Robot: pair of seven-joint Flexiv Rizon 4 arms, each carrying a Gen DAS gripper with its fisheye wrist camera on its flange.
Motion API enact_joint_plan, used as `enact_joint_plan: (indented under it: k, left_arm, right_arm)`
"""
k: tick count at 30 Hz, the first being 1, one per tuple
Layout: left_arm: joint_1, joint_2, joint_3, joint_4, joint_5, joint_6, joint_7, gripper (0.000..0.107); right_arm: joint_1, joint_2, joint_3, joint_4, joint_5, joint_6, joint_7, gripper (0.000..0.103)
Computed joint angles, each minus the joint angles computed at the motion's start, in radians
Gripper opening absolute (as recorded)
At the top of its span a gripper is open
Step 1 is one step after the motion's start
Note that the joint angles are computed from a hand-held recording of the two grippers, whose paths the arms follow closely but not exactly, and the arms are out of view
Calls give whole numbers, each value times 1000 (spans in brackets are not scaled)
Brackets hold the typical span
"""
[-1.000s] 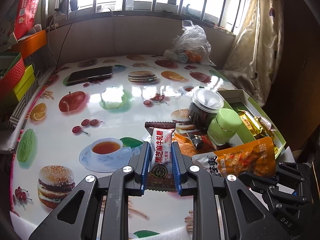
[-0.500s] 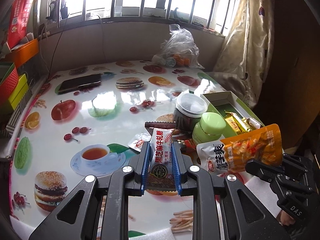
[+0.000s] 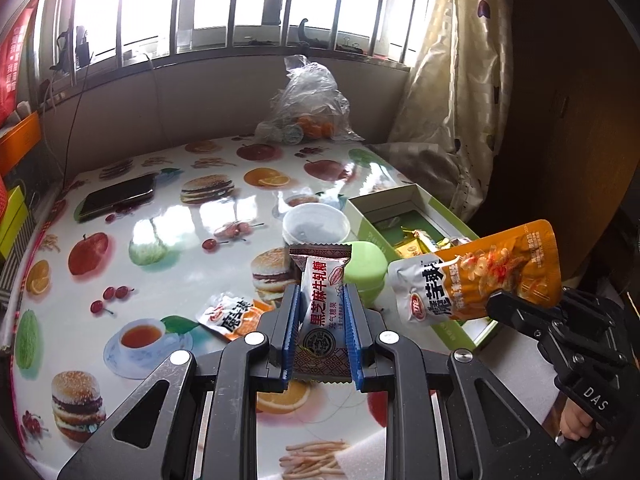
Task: Organize snacks
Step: 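Lower the nougat bar with the left gripper while the right lowers the orange packet into the box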
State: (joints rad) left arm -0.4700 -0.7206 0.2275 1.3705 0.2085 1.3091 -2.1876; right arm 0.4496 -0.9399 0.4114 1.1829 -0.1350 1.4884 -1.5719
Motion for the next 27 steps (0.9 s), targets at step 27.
enact_joint_plan:
  k: [27]
  left_arm:
    - [53, -227, -127, -406, -132, -166, 222, 22]
  right_arm:
    - [6, -6, -197, -9, -65, 39, 259, 6]
